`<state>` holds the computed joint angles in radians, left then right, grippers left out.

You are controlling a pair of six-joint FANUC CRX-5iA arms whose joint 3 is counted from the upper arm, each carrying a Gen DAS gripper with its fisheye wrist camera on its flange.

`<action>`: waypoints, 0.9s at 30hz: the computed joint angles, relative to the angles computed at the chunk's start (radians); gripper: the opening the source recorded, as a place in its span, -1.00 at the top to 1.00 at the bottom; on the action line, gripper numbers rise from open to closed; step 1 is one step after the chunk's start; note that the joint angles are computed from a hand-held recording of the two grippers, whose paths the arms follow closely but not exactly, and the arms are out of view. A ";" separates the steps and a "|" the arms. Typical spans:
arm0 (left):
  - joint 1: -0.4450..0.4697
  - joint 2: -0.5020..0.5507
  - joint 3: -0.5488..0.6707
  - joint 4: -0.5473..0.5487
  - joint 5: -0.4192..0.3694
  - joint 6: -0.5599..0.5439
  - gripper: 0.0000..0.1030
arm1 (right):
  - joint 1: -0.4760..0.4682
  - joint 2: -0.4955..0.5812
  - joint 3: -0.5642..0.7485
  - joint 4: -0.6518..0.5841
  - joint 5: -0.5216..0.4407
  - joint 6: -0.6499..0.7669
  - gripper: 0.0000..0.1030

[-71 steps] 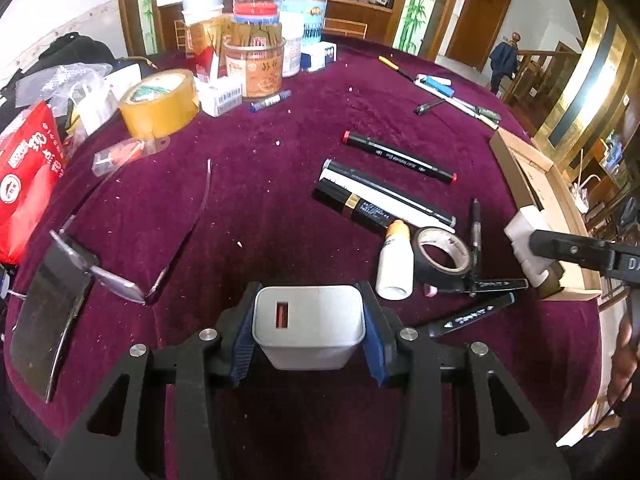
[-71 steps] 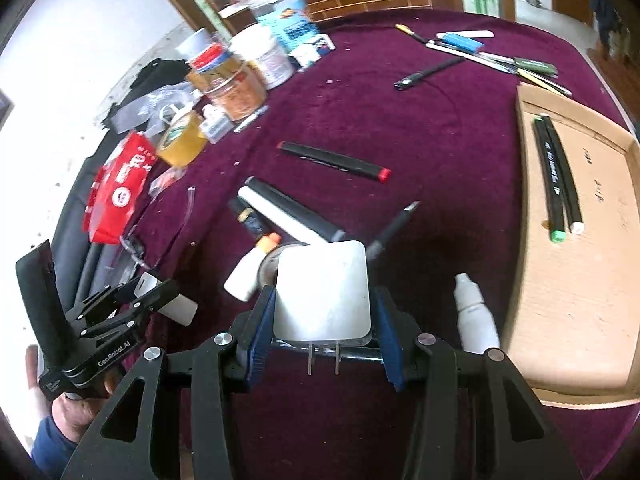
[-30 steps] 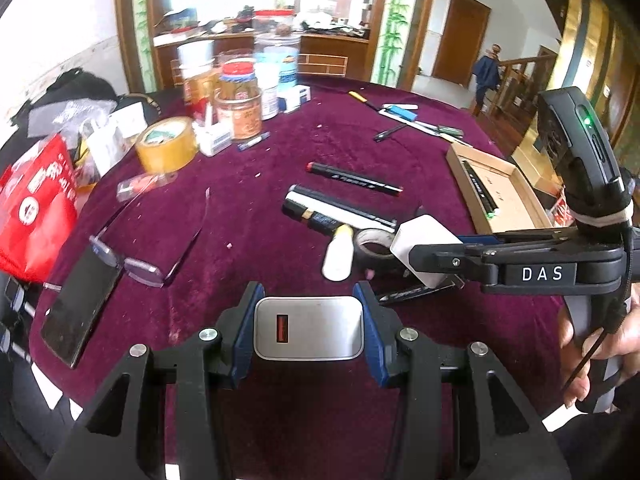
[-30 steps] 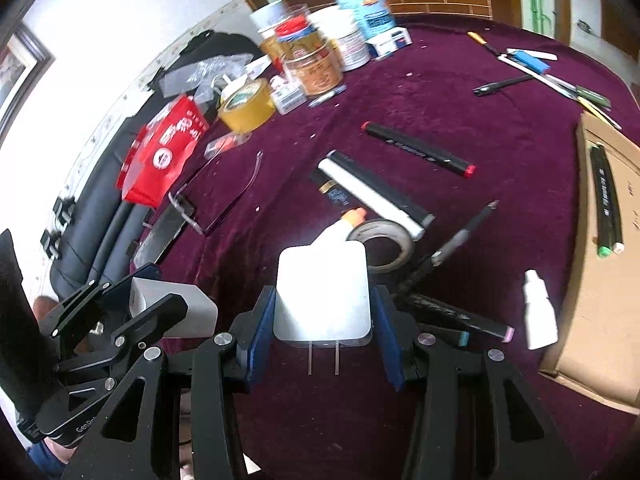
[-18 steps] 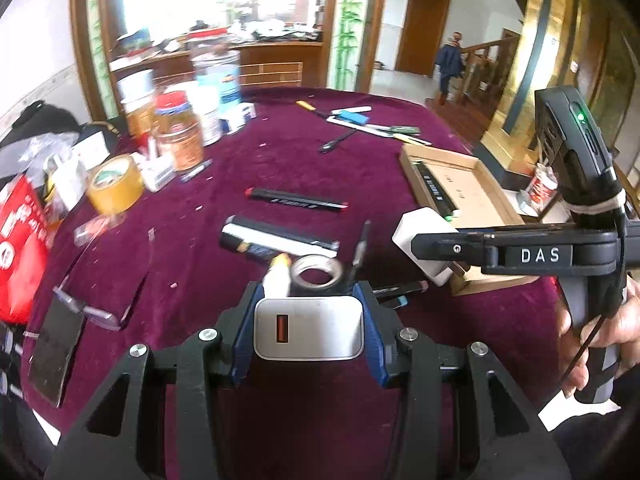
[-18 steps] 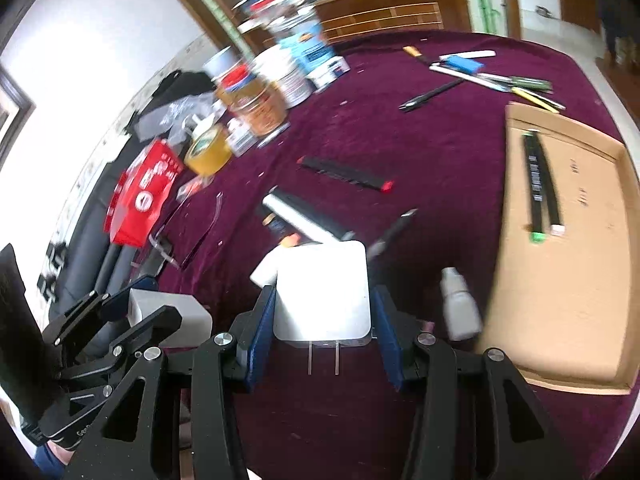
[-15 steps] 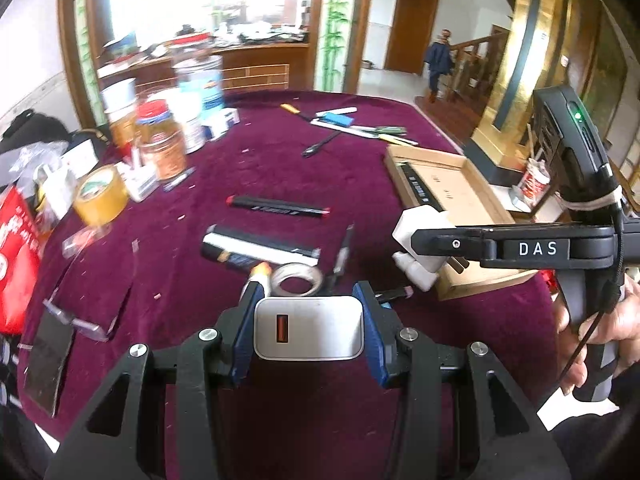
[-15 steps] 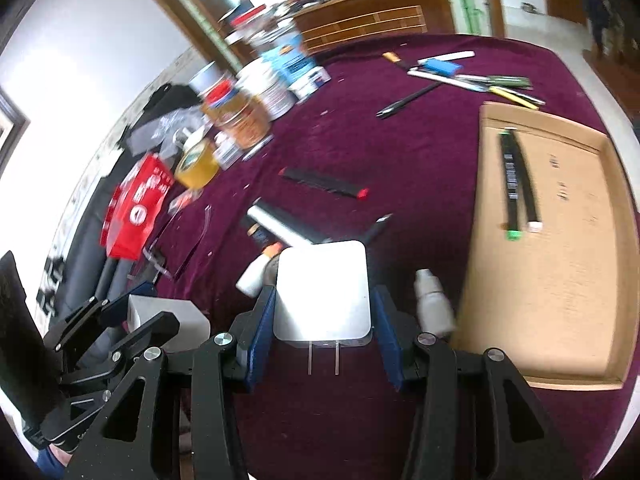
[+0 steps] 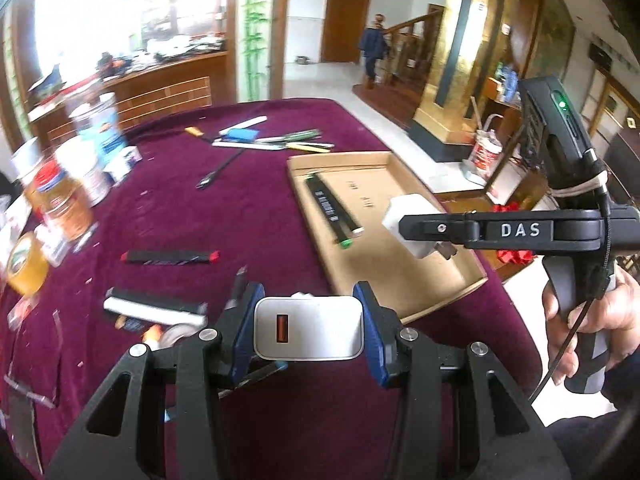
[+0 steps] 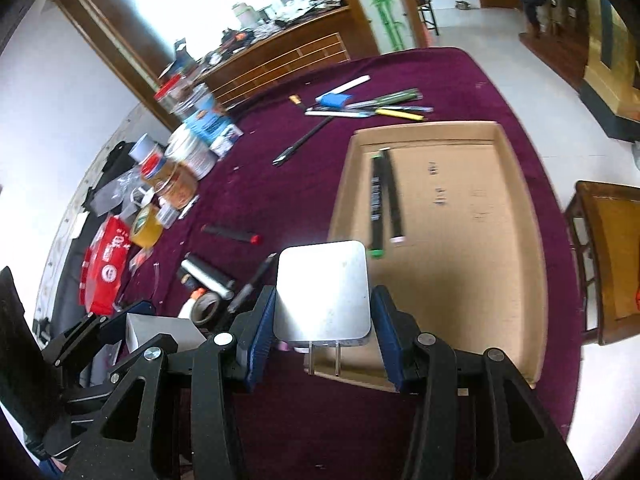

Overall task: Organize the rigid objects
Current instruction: 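Lift both held chargers and carry them toward the cardboard tray, then lower both chargers into the cardboard tray and open both grippers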

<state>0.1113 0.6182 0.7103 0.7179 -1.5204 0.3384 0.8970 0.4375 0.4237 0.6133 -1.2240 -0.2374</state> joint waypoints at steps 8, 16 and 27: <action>-0.067 -0.018 -0.046 0.007 -0.017 -0.004 0.15 | -0.015 -0.106 -0.134 -0.004 -0.016 -0.052 0.18; -0.129 -0.013 -0.062 -0.042 -0.017 0.020 0.15 | -0.058 -0.165 -0.221 -0.037 0.025 -0.034 0.18; -0.208 0.026 -0.035 -0.140 0.018 0.116 0.15 | -0.191 -0.117 -0.173 -0.183 0.100 0.188 0.18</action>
